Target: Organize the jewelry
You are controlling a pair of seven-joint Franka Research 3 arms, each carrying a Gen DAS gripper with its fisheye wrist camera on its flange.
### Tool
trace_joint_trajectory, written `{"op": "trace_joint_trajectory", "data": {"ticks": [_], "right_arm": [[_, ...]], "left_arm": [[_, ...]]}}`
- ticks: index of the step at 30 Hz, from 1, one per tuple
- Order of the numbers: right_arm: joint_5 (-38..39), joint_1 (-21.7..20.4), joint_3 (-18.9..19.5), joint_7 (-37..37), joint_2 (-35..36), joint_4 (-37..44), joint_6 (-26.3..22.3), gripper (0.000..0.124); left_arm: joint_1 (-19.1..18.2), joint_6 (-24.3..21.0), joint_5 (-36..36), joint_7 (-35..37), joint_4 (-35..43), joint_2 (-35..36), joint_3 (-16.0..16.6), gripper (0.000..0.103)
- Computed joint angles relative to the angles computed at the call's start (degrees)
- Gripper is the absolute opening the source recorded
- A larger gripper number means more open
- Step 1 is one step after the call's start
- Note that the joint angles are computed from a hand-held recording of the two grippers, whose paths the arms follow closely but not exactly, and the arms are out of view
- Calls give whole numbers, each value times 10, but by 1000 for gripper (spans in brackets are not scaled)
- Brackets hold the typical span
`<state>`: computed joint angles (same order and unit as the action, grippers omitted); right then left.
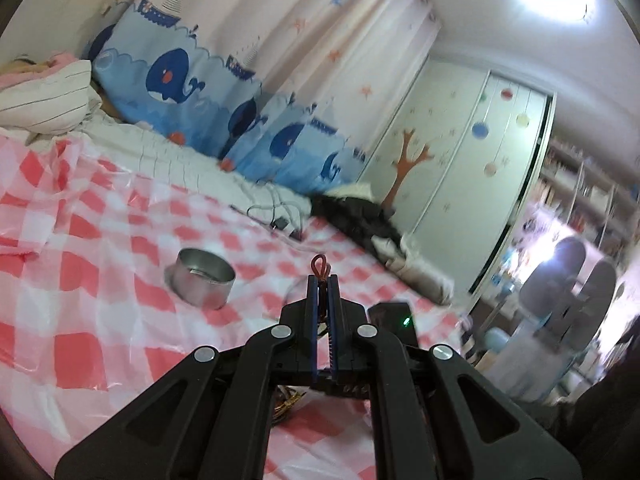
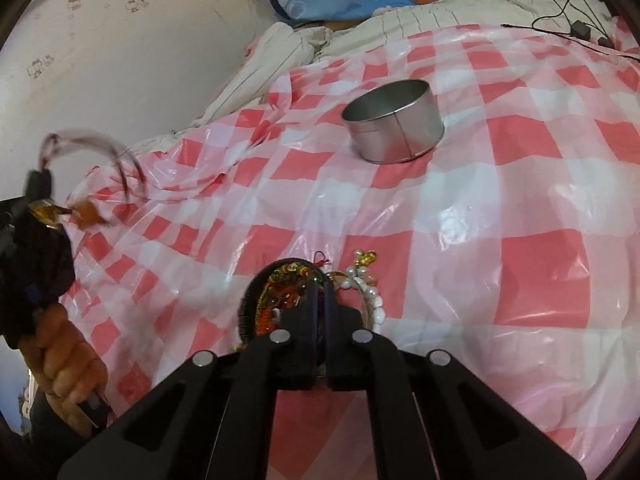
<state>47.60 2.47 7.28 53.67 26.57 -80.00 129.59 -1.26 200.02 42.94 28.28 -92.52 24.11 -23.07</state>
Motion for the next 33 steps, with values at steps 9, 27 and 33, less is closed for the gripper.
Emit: {"op": "trace_joint_trajectory", "data": {"ticks": [9,27,33], "right_arm": [[67,-19,14,-52,-13,-12,6,1],[2,-7,0,25,14,18,-14,45],[-6,-4,1,8,12,14,-12,12]], "left_arm": [[46,-122,-22,49,5,7,-75,4],[14,-141,-143,163,-10,-2,-52,4],[3,-140,-184,200,-14,-5,-44,4]]}}
